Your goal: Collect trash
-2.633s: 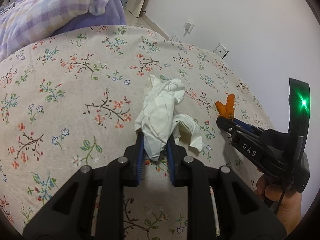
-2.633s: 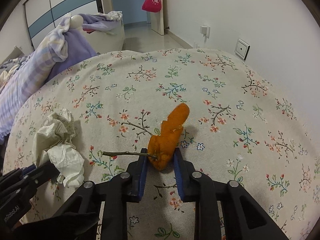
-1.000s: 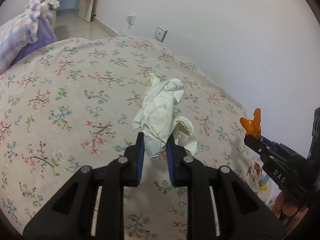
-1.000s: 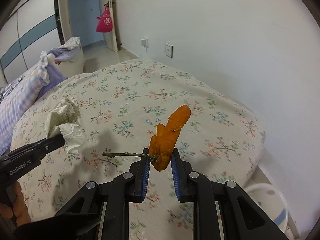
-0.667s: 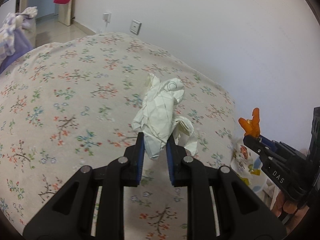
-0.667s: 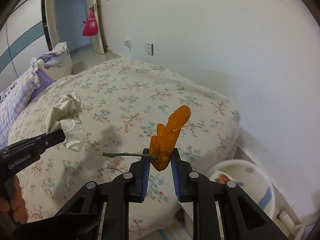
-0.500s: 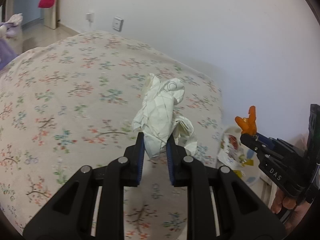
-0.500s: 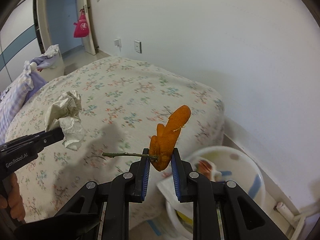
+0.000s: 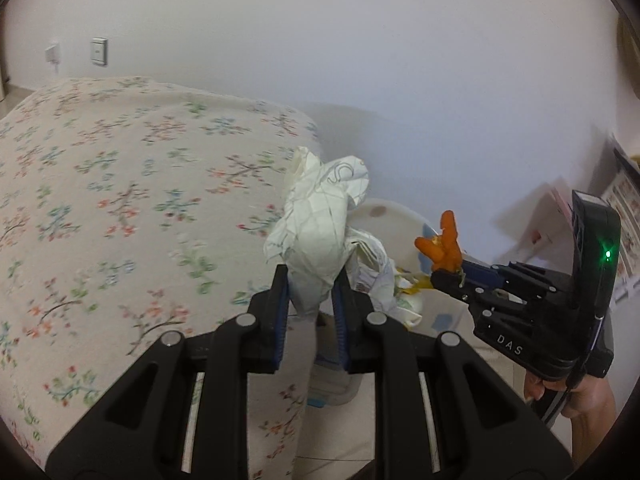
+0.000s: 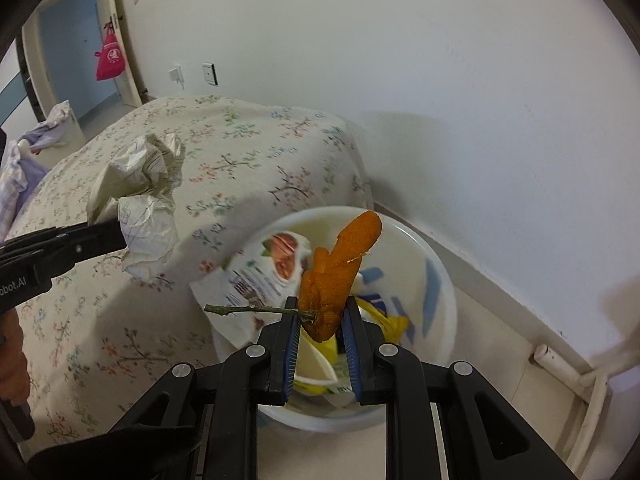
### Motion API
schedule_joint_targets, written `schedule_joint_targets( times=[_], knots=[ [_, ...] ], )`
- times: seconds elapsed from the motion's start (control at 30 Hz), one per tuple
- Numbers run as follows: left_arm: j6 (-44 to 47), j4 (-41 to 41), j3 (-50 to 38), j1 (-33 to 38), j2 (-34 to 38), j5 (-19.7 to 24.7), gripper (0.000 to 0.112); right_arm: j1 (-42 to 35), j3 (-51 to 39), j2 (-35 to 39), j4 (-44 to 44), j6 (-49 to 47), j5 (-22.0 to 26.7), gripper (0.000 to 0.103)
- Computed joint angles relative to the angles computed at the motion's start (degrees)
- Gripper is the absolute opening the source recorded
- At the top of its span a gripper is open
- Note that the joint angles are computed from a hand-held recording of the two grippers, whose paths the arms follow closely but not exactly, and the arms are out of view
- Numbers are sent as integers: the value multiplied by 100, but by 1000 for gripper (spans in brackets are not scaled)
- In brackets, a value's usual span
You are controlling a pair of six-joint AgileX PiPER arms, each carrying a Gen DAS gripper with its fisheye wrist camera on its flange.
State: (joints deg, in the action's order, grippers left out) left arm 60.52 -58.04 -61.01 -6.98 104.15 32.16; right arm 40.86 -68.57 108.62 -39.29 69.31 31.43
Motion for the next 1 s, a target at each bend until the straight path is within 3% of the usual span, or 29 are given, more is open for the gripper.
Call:
schedule_joint_targets(
  times=[0.07,0.23,0.33,0.37,0.47,0.57,0.77,1.0],
  knots=[
    [-6,125,-191,-121,153,58,22,-72,127,-89,138,-22,-41,26],
    [-24,462,-487,-454,366,172,23,-91,442,-381,-107,450,58,56],
    [-78,779,-697,-653,569,250,25,-96,513,-529,-89,507,158,56],
    [-312,1062,-741,-748,599,160,31,-77,524,-563,-87,536,213,56],
    [-863,1624,-811,-829,594,157,71,-42,439,-629,37,457,429,56],
    [-508,1378,-616,-627,360,199,84,21,309,-687,108,393,674,56],
    [-846,1743,-447,-220,65,369,85,301,-294,-545,232,345,1289,59],
    [-602,1720,102,462,-597,431,93,824,-1217,-208,414,307,2028,63]
  ],
)
